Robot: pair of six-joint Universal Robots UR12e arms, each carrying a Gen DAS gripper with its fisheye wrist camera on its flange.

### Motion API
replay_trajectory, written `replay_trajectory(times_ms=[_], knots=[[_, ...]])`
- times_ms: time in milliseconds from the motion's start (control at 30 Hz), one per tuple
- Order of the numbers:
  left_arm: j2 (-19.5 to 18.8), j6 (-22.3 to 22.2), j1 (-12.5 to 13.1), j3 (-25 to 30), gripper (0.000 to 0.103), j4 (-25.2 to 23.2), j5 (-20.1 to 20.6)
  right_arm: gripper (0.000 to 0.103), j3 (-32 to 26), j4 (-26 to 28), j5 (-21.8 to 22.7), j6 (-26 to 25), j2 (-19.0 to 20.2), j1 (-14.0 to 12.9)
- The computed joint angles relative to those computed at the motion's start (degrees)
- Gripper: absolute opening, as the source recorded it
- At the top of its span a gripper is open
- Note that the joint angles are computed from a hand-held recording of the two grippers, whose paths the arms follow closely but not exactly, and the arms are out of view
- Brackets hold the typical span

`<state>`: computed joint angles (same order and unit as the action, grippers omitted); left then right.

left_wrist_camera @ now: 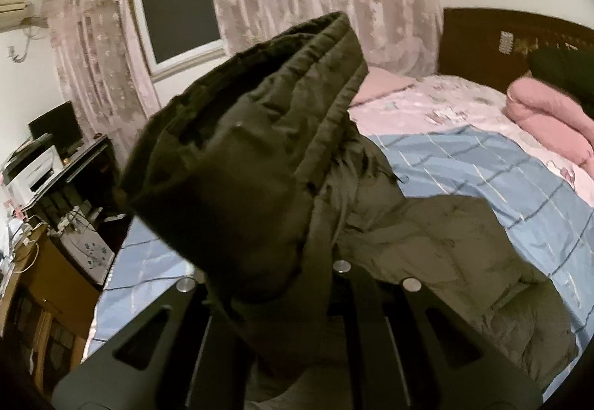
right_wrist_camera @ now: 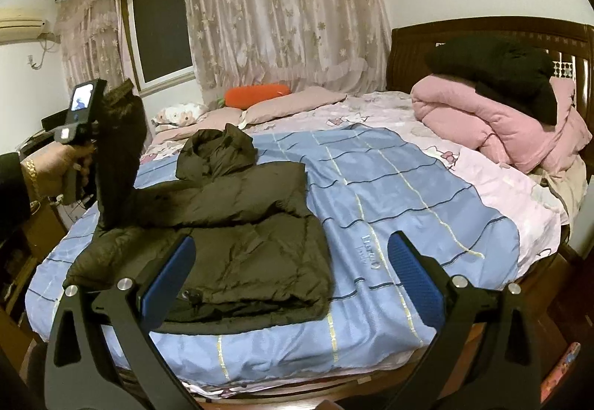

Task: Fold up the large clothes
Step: 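Fold the held sleeve over the jacket body with the left gripper and release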

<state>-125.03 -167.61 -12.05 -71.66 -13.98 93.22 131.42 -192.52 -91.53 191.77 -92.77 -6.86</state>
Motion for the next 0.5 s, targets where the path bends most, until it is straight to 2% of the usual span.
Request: replay_trajectory(times_ms=[300,500], knots=[[-3.03,0.92,-2.46,1.27,0.006,-2.73,-0.95,0.102,0.16,0.26,0.54,-0.32,0.18,-0.25],[-6.52,0.06,-3.96,3.86,0.006,-5.70,0.23,0.102,0.23,0.96,1.17,-0.16,0.58,-0.75]])
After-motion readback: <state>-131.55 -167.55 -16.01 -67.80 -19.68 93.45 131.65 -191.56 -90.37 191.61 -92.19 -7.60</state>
